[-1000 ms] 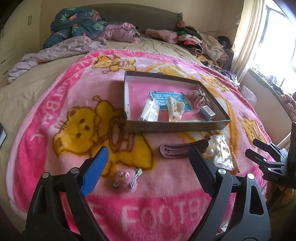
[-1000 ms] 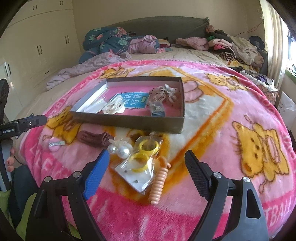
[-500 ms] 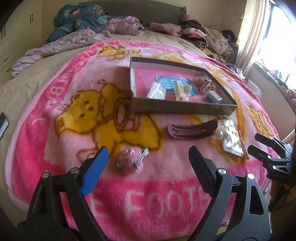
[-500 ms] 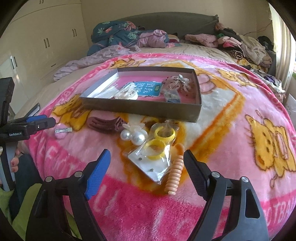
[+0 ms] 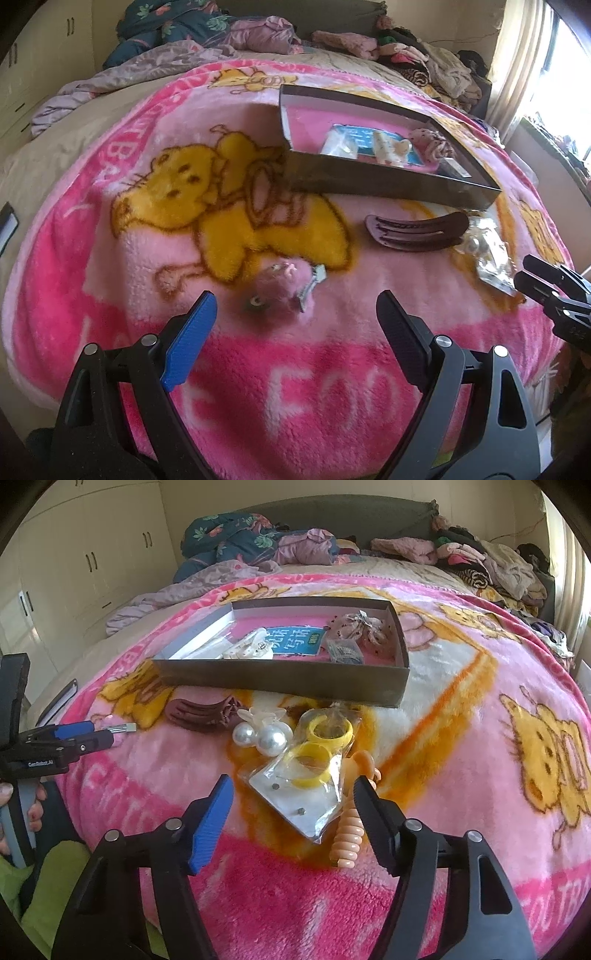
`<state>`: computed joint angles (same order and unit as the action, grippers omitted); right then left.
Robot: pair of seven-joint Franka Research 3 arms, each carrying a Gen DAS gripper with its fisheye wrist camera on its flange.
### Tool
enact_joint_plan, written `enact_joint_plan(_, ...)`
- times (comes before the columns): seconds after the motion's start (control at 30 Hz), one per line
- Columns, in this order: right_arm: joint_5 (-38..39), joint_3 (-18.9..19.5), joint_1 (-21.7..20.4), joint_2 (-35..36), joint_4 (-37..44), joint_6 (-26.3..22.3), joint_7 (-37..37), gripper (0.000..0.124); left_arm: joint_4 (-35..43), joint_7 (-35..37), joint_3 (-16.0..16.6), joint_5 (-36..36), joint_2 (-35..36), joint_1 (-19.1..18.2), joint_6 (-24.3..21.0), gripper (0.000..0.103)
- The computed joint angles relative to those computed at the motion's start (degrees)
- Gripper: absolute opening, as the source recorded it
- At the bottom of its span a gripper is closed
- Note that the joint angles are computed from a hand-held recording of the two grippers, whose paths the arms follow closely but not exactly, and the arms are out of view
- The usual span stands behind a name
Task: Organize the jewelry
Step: 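Grasp the pink pom-pom hair tie with the left tool while the right tool grasps the bag of yellow rings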
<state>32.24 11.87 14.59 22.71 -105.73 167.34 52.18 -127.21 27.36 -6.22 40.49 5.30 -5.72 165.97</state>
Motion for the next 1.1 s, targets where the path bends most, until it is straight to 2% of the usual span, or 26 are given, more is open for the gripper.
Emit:
enact_joint_plan(0.13, -1.4, -1.0, 0.7, 1.5, 1.8, -1.4, 1.4, 0.052, 0.5, 1.0, 0.2, -1.3, 1.3, 0.3, 0.6, 0.070)
enact_joint_plan(0.17, -1.7, -1.1, 0.9, 1.9, 2.2, -1.6, 1.7, 0.050, 0.6, 0.9, 0.3, -1.3, 1.4, 0.2, 0.6, 0.065)
enact_joint_plan(0.27, -3.6, -2.2, 1.8, 3.4, 3.8, -2.1, 3.3, 0.047, 0.8, 2.1, 0.3, -2.5, 2.0, 0.3, 1.2, 0.051)
enact_joint_plan(0.37, -5.1, -2.5, 2.1, 4.8, 5.2, -1.9, 4.5, 0.047, 1.3, 2.6, 0.6, -3.0, 2.5, 0.1, 1.3, 0.046)
enact_joint_plan(0.8, -10.1, -3.9, 3.1, 10.6, 13.2, -4.3, 8.8, 0.049, 2.1, 3.5, 1.5, -4.7, 4.1, 0.0, 3.6, 0.044)
enact_joint_plan(0.97, -10.7, -3.4, 3.0, 11.6, 14.2, -3.7, 9.6, 0.043, 2.2, 4.5, 1.7, -5.4, 4.3, -0.1, 4.0, 0.042)
enact_joint_plan(1.0, -10.7, -3.0, 2.7, 11.4, 13.8, -3.3, 9.0, 0.041, 2.1, 4.6, 1.8, -5.5, 4.3, -0.1, 4.3, 0.041)
enact_joint_plan(1.03, -10.7, -2.9, 2.7, 11.3, 13.7, -3.2, 8.9, 0.040, 2.2, 4.9, 1.8, -5.8, 4.5, 0.0, 4.5, 0.036)
enact_joint_plan(1.1, -9.8, -1.9, 1.7, 10.8, 13.2, -3.2, 8.1, 0.039, 1.9, 5.2, 1.9, -6.3, 4.4, 0.1, 5.4, 0.033)
